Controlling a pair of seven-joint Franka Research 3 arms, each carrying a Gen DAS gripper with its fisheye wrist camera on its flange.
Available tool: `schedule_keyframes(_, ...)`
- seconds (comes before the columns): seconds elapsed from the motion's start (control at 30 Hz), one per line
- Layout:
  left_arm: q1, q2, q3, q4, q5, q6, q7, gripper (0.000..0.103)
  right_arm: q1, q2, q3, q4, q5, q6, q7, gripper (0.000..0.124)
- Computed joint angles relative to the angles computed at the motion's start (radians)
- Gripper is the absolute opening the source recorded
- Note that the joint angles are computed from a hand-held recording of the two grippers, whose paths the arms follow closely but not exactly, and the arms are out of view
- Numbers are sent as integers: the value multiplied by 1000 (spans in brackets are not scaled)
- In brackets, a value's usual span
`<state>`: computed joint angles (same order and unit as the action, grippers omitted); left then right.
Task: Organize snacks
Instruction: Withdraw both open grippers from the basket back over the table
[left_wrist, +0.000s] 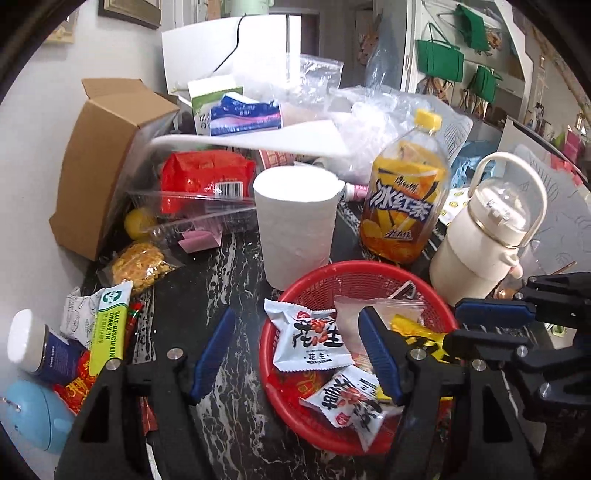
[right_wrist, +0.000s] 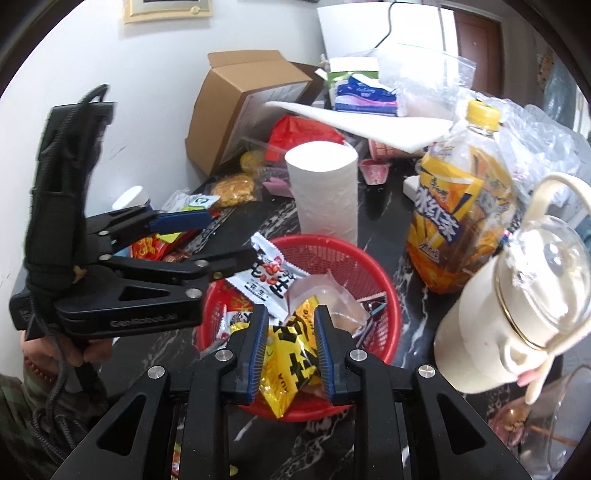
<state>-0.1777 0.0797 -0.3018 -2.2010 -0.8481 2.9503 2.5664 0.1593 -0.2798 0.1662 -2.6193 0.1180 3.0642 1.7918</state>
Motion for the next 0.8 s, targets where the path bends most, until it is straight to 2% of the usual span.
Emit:
schedule_keyframes(0.13, -9, -54, 7, -28, -98, -23, 73, 68, -111, -71, 108, -37, -66, 14, 114, 26)
schedule_keyframes(0.33, -72, -152, 71, -86, -180, -63, 136, 68, -216, -199, 226, -77, -139, -6, 242, 26)
schedule_keyframes(0.47, -123, -231, 119, -138, -232, -73, 185, 68, -223, -279, 254, -106, -158, -11, 289, 26)
schedule_keyframes(0.6, -184, -299, 166, -189, -273, -39, 229, 68, -228, -366, 288, -128, -171, -39, 331, 26)
schedule_keyframes(0.8, -247, -409, 233, -262, -312, -64, 270, 68, -215, -475, 325, -159, -189, -76, 396, 29)
